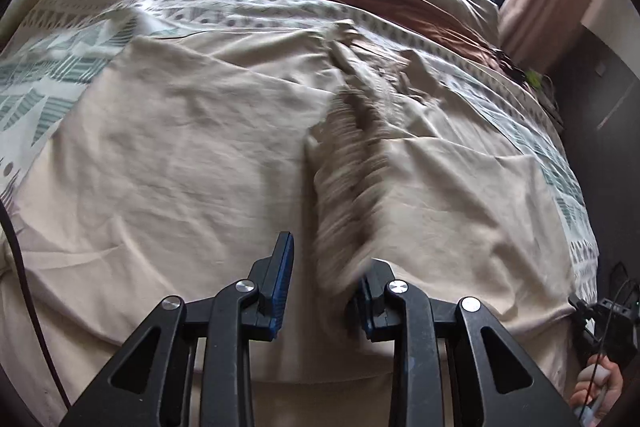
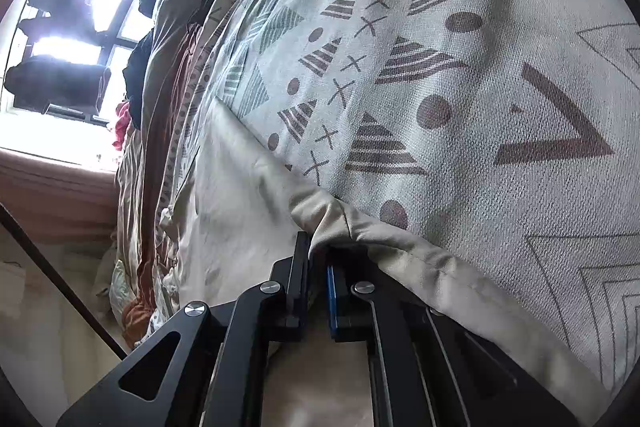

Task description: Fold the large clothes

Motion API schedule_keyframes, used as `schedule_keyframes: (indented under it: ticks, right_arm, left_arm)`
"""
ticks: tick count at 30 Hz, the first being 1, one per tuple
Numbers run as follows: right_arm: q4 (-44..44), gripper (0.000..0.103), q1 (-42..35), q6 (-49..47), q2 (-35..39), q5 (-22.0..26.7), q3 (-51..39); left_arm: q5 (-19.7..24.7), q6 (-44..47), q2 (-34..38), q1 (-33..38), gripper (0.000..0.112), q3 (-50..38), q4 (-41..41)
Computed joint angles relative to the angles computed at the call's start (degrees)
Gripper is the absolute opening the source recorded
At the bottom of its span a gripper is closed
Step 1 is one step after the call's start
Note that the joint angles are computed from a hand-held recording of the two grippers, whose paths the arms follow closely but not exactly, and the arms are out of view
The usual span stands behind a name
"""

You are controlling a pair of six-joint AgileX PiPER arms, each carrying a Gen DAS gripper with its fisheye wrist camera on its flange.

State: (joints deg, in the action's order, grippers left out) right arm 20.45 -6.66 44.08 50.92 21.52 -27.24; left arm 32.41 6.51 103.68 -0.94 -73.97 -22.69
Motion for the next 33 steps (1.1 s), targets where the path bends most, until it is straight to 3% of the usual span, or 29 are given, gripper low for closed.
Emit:
schedule_keyframes:
  ticks: [2,4,9,15,19,21,27,28,31,33]
  right_arm:
    - [0.0,0.004,-0.9,-0.8,-0.8,0.6,0.5]
    - [2.0,0.004,-1.4,-2.5,-0.8,0.4,0.7]
    - [17.5,0.005,-7.7,-19.2,-1.4,4.7,1.1]
    - [11.9,0.009,-5.2,-13.7,-1.2,6.6,-0.7]
    - [15.5,0.009,-6.2,-17.1,0.1,6.1,-0.6]
    - [15.3,0.009,-5.3,-16.5,0.9,5.0,-0.7]
    - [8.5,0.009,-0.1,-8.2,3.6,0.7,-1.4]
    - [7.4,0.009,0.5,-6.8,3.9,0.1,-1.5]
    - [5.8,0.009,1.7,-4.6,4.7,-1.5,-1.3]
    - [4.1,0.009,2.7,-2.7,5.3,-2.6,-1.2]
  left_arm:
    - [-0.8,-2.1,-1.0,1.9,0.030,1.5,1.4]
    - [0.8,1.1,-1.3,5.0,0.030,2.3,-4.1]
    - [6.9,10.0,-1.7,10.6,0.030,2.2,-16.1]
    - [11.5,10.2,1.0,9.5,0.031,-0.2,-16.7]
    - [12.2,11.8,1.2,9.4,0.062,1.0,-17.9]
    - [12.6,11.7,0.8,9.0,0.067,1.0,-16.9]
    - [11.3,10.2,0.1,7.8,0.067,1.3,-12.8]
    - [11.3,9.3,0.6,7.7,0.064,1.1,-11.9]
    - [11.6,7.8,2.2,7.4,0.042,0.3,-9.6]
    - [9.3,8.3,2.5,7.0,0.039,0.8,-9.1]
